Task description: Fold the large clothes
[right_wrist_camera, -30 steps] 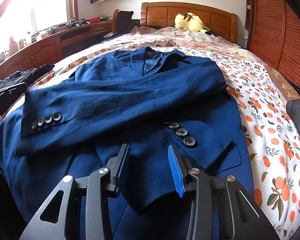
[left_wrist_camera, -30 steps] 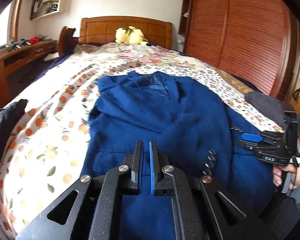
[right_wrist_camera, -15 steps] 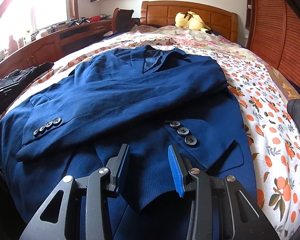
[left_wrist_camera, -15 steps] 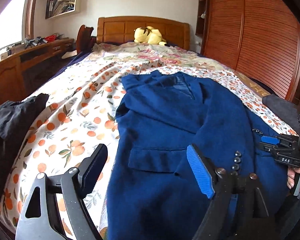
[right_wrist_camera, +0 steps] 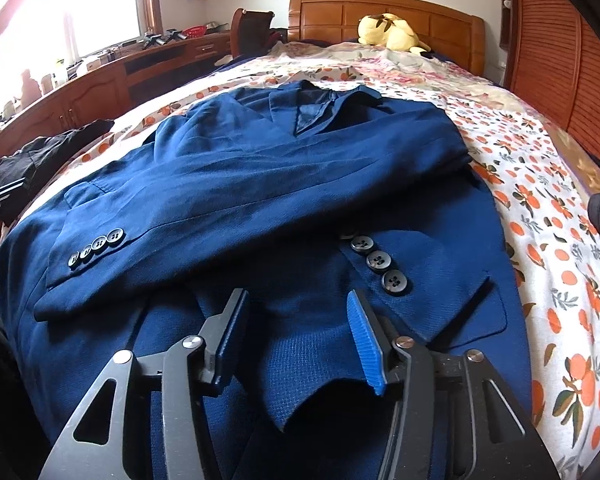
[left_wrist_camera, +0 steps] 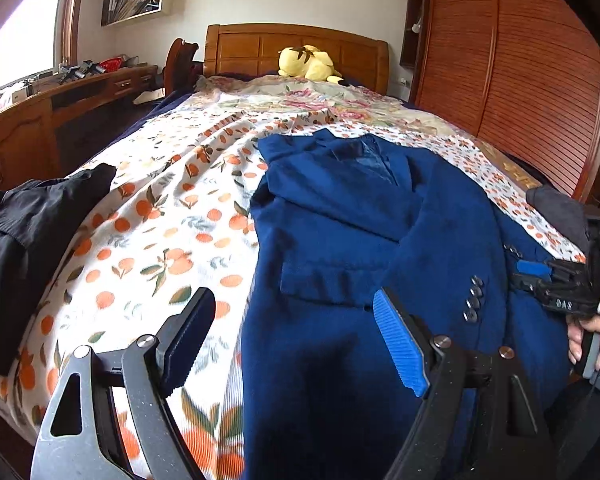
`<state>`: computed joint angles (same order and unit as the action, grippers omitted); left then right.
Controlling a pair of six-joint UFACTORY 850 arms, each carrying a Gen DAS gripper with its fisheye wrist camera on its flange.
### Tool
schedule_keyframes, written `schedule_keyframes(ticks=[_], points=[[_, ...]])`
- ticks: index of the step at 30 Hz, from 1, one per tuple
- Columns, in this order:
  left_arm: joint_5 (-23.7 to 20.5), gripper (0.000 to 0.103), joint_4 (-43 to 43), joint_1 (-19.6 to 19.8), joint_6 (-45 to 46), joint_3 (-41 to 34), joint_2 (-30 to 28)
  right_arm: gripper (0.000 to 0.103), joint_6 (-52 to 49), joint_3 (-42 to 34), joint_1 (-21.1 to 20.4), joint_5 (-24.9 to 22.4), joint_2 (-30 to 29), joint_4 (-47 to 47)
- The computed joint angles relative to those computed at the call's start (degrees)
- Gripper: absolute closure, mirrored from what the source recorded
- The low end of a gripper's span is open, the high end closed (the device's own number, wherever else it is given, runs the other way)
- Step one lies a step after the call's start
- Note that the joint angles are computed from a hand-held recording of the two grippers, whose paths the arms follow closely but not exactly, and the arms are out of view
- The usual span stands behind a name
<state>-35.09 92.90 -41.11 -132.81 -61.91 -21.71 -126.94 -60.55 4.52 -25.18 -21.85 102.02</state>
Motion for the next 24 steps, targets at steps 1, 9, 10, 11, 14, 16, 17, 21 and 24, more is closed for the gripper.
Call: schedule_keyframes(ticks=[1,9,10,11,14,16,17,21,24], points=[[0.0,0.021,-0.4,-0.3,0.3,0.2,0.2,0.047,0.1,-0.1,0.0,-0.2,-0.1,-0.4],[1.5,0.033,0.1,-2.5,-0.9,3.9,2.5,0.043,4.8,-0.2,0.6,2.5,1.1,-6.2],[2.2,0.038,-0.1,-2.4,-1.1,4.3,2.6,0.043,5.6,0.1,0.4,2.1,1.8,-7.5],[2.8,0.04,0.1,-2.3,-1.6,4.8,2.8,0.043,4.2,0.9,-0.3,0.8,2.8,-6.9],[3.1,0.046,0.0,-2.4,-2.2,6.5,3.8,0.043,1.5,3.5,-1.8,0.4,5.6,-6.1],[3.1,0.047,-0.2,-2.5,-2.8,7.4,4.4,0.043,3.2,4.8,-3.3,0.1,7.2,-8.0],[3.1,0.047,-0.3,-2.6,-3.0,7.7,4.6,0.043,3.5,5.4,-4.0,0.0,8.0,-8.3],[3.8,0.053,0.0,-2.5,-3.8,9.1,5.7,0.043,3.9,7.6,-7.1,0.8,10.5,-9.4],[4.1,0.056,-0.2,-2.5,-3.2,9.8,6.4,0.043,5.4,8.0,-9.0,2.4,10.8,-10.3]])
